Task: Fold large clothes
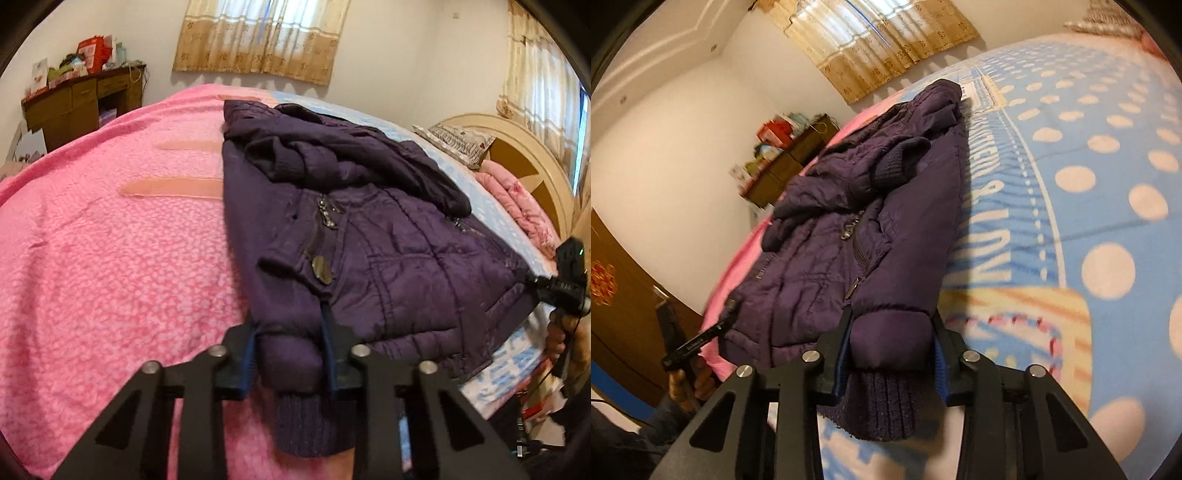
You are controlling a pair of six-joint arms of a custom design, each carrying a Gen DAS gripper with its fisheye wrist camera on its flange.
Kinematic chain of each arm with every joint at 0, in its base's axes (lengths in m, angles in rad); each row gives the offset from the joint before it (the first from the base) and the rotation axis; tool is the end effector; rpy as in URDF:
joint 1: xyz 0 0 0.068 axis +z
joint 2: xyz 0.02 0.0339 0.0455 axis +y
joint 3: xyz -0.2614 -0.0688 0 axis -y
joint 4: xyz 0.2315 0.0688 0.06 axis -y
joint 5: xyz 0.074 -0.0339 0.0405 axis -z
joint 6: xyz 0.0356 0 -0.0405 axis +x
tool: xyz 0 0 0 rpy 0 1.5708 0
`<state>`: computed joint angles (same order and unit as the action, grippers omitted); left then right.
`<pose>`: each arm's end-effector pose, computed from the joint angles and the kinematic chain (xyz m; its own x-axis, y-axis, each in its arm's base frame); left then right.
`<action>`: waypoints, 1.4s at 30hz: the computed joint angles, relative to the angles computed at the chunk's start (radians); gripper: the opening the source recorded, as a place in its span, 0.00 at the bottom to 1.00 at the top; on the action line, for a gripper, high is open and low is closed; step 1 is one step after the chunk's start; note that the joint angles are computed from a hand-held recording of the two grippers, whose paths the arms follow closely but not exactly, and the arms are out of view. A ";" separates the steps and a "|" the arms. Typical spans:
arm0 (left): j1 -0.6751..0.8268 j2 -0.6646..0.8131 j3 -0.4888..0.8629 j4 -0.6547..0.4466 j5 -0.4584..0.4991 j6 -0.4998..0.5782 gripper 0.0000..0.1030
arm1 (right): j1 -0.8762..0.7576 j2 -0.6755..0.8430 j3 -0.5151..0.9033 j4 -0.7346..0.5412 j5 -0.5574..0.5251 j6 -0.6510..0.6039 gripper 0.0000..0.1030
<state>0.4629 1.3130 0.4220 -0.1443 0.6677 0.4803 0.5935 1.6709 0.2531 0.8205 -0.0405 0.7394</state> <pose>0.1866 0.0685 0.1363 -0.7138 0.0492 -0.6986 0.2953 0.9257 -0.2365 0.1909 0.1306 0.0923 -0.7397 0.3131 -0.5956 -0.1192 0.8101 0.5740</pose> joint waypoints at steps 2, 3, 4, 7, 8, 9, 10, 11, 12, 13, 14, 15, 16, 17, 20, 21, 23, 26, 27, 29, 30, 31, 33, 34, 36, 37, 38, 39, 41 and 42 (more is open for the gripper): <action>0.046 -0.051 0.018 -0.105 0.037 0.051 0.25 | 0.033 -0.022 -0.044 0.046 0.011 0.029 0.34; 0.077 -0.089 0.028 -0.180 0.059 0.094 0.24 | 0.065 -0.052 -0.074 0.063 0.031 0.051 0.33; 0.103 -0.116 0.034 -0.235 0.078 0.129 0.24 | 0.090 -0.083 -0.101 0.076 0.045 0.069 0.32; 0.219 -0.168 0.094 -0.494 0.158 0.295 0.22 | 0.180 -0.270 -0.191 0.053 0.106 0.131 0.25; 0.256 -0.166 0.123 -0.585 0.184 0.356 0.22 | 0.216 -0.375 -0.208 -0.012 0.134 0.150 0.24; 0.303 -0.163 0.159 -0.697 0.215 0.435 0.22 | 0.248 -0.485 -0.215 -0.090 0.159 0.159 0.24; 0.343 -0.157 0.197 -0.801 0.241 0.508 0.22 | 0.285 -0.584 -0.215 -0.165 0.191 0.168 0.23; 0.360 -0.150 0.220 -0.857 0.256 0.543 0.22 | 0.309 -0.654 -0.209 -0.222 0.214 0.173 0.23; 0.386 -0.132 0.261 -0.946 0.283 0.593 0.21 | 0.329 -0.719 -0.199 -0.269 0.231 0.175 0.23; 0.393 -0.119 0.291 -0.998 0.301 0.611 0.21 | 0.333 -0.763 -0.188 -0.298 0.236 0.173 0.23; 0.388 -0.111 0.329 -1.048 0.323 0.609 0.21 | 0.325 -0.798 -0.177 -0.318 0.234 0.169 0.23; 0.376 -0.108 0.353 -1.063 0.336 0.593 0.21 | 0.296 -0.815 -0.160 -0.324 0.202 0.169 0.23; 0.334 -0.115 0.370 -1.035 0.350 0.524 0.21 | 0.256 -0.816 -0.141 -0.322 0.161 0.166 0.23; 0.308 -0.106 0.403 -1.025 0.363 0.474 0.21 | 0.216 -0.808 -0.122 -0.318 0.125 0.163 0.23; 0.204 -0.037 0.519 -0.898 0.407 0.214 0.21 | 0.007 -0.715 -0.019 -0.261 -0.081 0.148 0.22; 0.179 -0.018 0.541 -0.851 0.409 0.150 0.21 | -0.044 -0.687 0.018 -0.267 -0.124 0.134 0.22; 0.127 0.031 0.592 -0.756 0.406 0.014 0.21 | -0.136 -0.593 0.112 -0.263 -0.203 0.132 0.22; -0.012 0.173 0.713 -0.581 0.346 -0.243 0.21 | -0.245 -0.412 0.277 -0.259 -0.295 0.124 0.22; -0.026 0.213 0.753 -0.577 0.335 -0.269 0.21 | -0.279 -0.337 0.344 -0.260 -0.321 0.124 0.22; -0.100 0.330 0.862 -0.523 0.277 -0.362 0.21 | -0.323 -0.219 0.461 -0.284 -0.343 0.114 0.22; -0.122 0.375 0.905 -0.511 0.257 -0.396 0.21 | -0.346 -0.146 0.530 -0.294 -0.356 0.122 0.22; -0.155 0.447 0.980 -0.505 0.225 -0.428 0.21 | -0.362 -0.088 0.589 -0.315 -0.359 0.114 0.22; -0.201 0.555 1.098 -0.503 0.160 -0.465 0.21 | -0.393 0.051 0.736 -0.372 -0.356 0.112 0.22; -0.212 0.626 1.177 -0.526 0.135 -0.478 0.21 | -0.405 0.115 0.808 -0.406 -0.357 0.101 0.22; -0.238 0.753 1.324 -0.564 0.091 -0.505 0.21 | -0.425 0.233 0.932 -0.465 -0.351 0.092 0.22; -0.246 0.818 1.400 -0.593 0.080 -0.524 0.21 | -0.433 0.291 0.999 -0.503 -0.351 0.077 0.22; -0.258 0.891 1.489 -0.628 0.065 -0.522 0.21 | -0.439 0.344 1.054 -0.534 -0.341 0.064 0.22; -0.277 0.966 1.574 -0.650 0.033 -0.523 0.21 | -0.450 0.415 1.118 -0.553 -0.344 0.071 0.22; -0.308 1.101 1.734 -0.715 -0.010 -0.551 0.22 | -0.459 0.521 1.236 -0.622 -0.340 0.039 0.22; -0.321 1.147 1.792 -0.744 -0.034 -0.545 0.24 | -0.462 0.588 1.312 -0.672 -0.336 0.028 0.22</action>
<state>0.1423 2.4597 2.2142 -0.8882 0.6339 -0.0643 0.1319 2.2584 1.5654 0.1485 -0.3766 0.7672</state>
